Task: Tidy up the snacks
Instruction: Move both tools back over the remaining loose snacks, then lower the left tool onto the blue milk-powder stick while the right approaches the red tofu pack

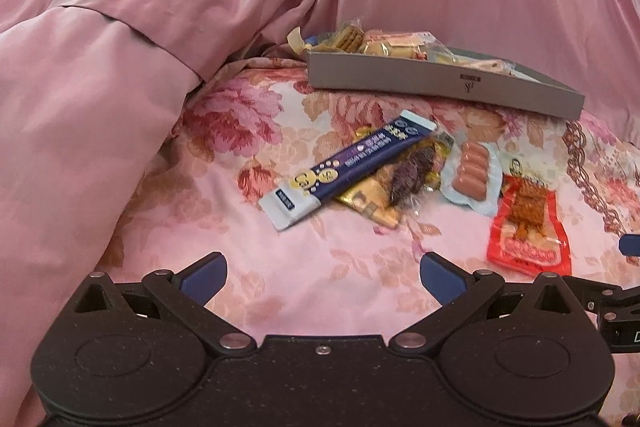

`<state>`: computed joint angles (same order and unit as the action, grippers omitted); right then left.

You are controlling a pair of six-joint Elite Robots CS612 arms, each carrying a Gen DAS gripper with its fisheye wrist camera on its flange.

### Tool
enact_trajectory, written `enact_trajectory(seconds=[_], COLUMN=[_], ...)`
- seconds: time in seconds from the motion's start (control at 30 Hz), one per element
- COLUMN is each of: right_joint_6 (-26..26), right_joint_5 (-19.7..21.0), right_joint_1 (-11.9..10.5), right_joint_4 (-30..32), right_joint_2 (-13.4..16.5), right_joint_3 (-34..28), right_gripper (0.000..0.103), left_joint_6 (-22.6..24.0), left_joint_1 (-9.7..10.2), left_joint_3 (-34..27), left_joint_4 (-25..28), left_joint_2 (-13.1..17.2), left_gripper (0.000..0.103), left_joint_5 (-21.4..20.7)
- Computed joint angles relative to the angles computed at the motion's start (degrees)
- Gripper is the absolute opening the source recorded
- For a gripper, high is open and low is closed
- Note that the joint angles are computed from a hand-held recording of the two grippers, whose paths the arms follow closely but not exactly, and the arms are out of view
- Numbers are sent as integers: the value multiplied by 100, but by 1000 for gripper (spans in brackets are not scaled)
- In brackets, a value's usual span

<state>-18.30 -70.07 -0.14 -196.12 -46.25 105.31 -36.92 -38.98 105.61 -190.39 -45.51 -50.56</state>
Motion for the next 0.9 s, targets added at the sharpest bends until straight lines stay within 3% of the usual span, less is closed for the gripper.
enact_trajectory(seconds=[0.23, 0.53, 0.67, 0.9], right_joint_6=[55, 52, 74, -340], right_joint_5=[-297, -347, -345, -438], right_joint_1=[101, 127, 150, 241], right_joint_4=[295, 696, 857, 955], right_joint_2=[68, 132, 178, 306], right_joint_3=[-267, -530, -684, -975], right_gripper=[103, 103, 103, 103], left_joint_6=[294, 835, 1306, 2117], left_joint_1=[143, 371, 520, 749], left_joint_3=[-182, -443, -594, -837], left_joint_4=[-32, -390, -534, -870], left_joint_2=[147, 315, 395, 539], left_gripper=[102, 102, 102, 102], left_joint_5=[-54, -80, -380, -1021])
